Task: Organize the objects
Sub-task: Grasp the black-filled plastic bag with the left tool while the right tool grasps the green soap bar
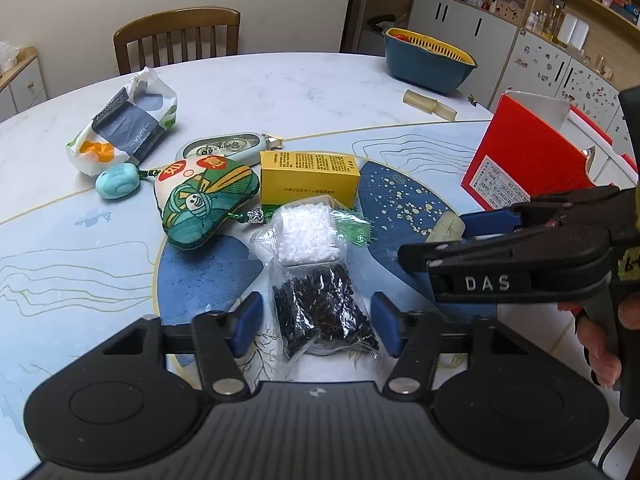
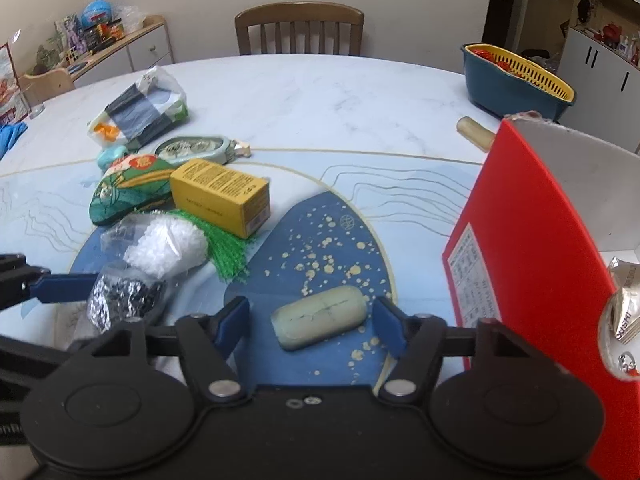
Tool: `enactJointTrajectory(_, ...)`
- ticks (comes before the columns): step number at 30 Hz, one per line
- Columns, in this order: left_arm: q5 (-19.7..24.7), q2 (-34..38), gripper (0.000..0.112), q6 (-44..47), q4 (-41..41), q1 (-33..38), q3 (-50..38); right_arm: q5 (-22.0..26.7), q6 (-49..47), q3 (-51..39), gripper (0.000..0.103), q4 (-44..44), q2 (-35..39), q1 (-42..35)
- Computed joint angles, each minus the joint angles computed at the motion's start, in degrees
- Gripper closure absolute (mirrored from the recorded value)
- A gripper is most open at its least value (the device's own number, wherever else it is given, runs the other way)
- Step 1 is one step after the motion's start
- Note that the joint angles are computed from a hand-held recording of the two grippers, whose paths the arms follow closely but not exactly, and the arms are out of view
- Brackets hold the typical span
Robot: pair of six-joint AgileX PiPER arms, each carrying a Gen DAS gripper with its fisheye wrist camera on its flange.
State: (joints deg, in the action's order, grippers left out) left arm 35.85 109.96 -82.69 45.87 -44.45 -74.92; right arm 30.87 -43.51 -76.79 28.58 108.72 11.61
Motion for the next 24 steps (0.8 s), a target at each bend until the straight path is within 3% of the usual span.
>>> enactJointTrajectory(5, 0.27, 0.0, 0.067, -0.24, -0.26, -0.1, -0.27, -0.02, -1.16, 0.25, 0.053, 0.63, -0.39, -0.16)
enactJointTrajectory(12, 0.88, -0.7, 0.079, -0.91, -0.59, -0.76, -0.34, 1.29, -1.65, 2.16, 0.054, 0.9, -2.75, -1.0)
enactJointTrajectory(24, 4.31, -3.77, 0.079, -0.66, -3.36, -4.77, -2.53, 9.14, -6.84, 6.72, 0.054, 4.53, -12.93, -5.22)
